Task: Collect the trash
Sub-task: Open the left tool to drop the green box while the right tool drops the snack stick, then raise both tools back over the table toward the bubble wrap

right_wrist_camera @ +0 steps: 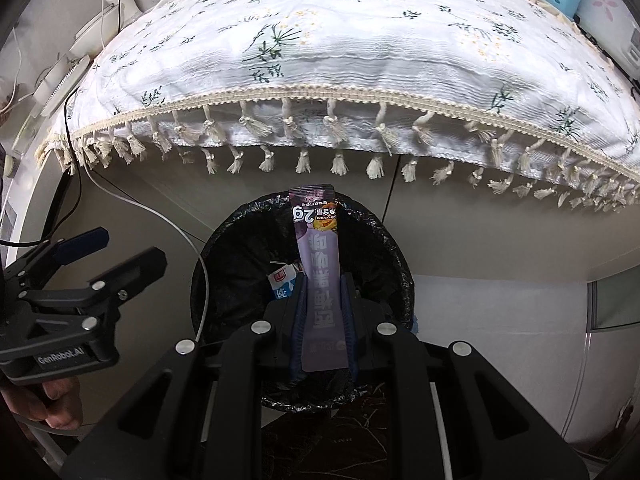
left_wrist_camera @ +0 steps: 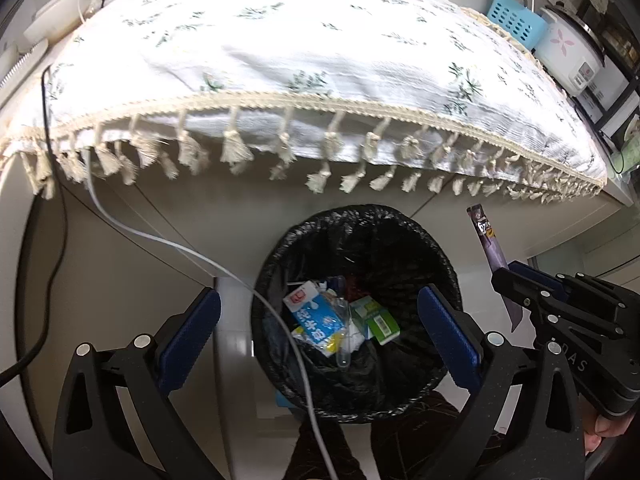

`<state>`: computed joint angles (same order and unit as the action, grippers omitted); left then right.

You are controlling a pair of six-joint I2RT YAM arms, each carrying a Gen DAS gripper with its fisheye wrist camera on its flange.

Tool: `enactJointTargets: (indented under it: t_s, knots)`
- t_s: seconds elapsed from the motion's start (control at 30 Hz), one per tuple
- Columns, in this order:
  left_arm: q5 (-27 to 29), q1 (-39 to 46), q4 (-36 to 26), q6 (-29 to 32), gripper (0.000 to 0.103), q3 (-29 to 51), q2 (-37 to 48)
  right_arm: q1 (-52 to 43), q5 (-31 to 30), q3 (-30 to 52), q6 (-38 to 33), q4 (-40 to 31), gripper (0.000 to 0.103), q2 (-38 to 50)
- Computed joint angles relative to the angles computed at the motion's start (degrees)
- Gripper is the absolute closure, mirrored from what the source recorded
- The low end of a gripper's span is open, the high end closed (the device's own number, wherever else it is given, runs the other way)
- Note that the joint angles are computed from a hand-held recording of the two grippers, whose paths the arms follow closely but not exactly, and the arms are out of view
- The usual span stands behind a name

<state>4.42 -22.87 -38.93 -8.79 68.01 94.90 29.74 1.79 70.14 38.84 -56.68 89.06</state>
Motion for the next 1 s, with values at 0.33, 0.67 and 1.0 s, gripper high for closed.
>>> enactJointTargets:
  t_s: [0.33,0.67,1.0]
  knots:
    - [-0.45,3.26,-1.30,1.31,0.006,-0.76,-2.02,1.45,-0.18,1.70,-0.71,1.51,0.084,3.23]
    - [-1.15,1.99,-1.67,1.47,0.006,0.38,-1.21,1.38,2.84,3.62,-0.34,0.11,0.052,2.45]
    - [-0.32,1.44,-3.01,0.89,0.006,3.79,-1.17,1.24,10.11,6.68,-1.61,-4.51,0.013,-0.52]
